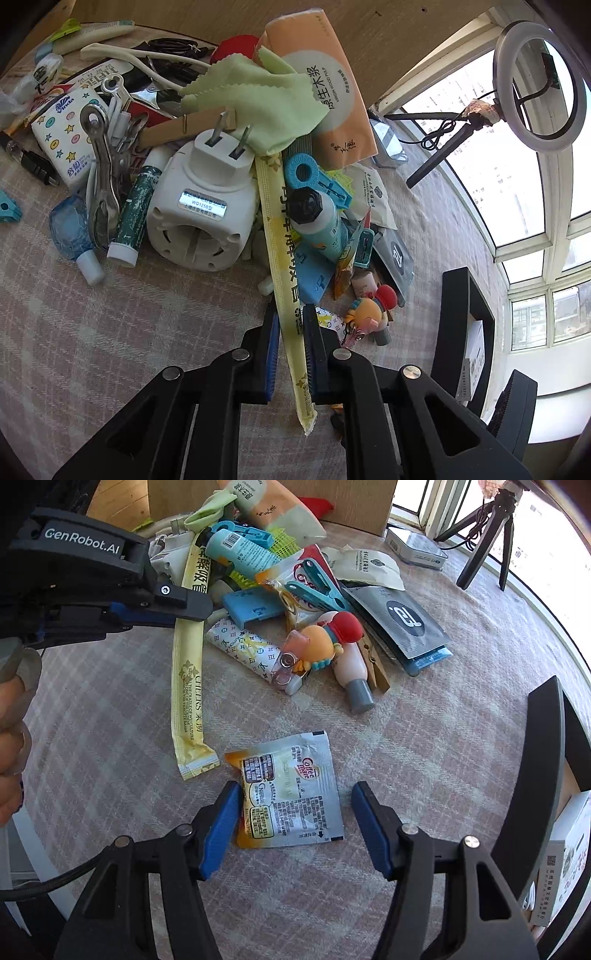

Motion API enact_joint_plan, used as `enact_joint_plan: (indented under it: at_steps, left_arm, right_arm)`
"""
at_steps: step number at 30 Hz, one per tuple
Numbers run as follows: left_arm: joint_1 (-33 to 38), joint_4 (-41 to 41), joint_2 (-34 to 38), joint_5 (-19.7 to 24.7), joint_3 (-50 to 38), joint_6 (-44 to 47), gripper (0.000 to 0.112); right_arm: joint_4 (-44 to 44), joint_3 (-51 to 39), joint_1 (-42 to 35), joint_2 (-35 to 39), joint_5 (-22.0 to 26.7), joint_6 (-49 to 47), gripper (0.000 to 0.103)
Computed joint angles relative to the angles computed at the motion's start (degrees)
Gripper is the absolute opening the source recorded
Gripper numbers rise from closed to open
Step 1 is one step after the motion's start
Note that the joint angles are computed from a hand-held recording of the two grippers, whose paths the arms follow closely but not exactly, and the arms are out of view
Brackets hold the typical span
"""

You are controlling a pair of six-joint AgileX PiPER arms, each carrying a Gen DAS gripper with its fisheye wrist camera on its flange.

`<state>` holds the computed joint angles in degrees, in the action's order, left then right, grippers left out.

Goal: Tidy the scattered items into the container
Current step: 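Grasp the long yellow strip packet with the left tool while the right grasps the Coffee-mate sachet, then carry the yellow strip and sachet into the tray and open both tools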

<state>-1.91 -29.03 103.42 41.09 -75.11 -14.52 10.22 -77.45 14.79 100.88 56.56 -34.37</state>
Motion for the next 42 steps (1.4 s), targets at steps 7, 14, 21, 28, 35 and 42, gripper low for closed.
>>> enact_joint_plan:
  at_steps: [7,14,21,28,35,42]
  left_arm:
    - [0.48,-3.96,-4.91,0.56,5.84,4.33,0.01]
    - [-4.22,-6.43,-7.38,1.19,9.32,5.79,0.01]
    - [-7.41,-4.73,-11.1,-0.1,12.06,3.52,0.01]
    - [-6.06,-3.86,-14.83,0.15,13.98,2.46,0.01]
    - [-6.77,-3.23,-16.3,2.05,10.85,1.8,0.01]
    - [-12.88,-2.45,-10.33,3.59,0.02,0.15,0.01]
  right_arm:
    - [1.95,1.98,-3.18,-2.63,1.27,-2.41,0.04]
    - [1.72,3.69,-3.64,-4.92,3.37,-3.07,0.01]
    - [6.32,4.39,-8.07,-6.19,6.0,-5.36,0.004]
    - [9.24,2.0,-11.85,-6.83,9.09,-6.88,0.004]
    - [11.63,3.66,-14.33,-11.76,8.43,-5.65,0.004]
    - [10.7,-1.97,-17.64,-12.55,10.15,-2.06,0.004]
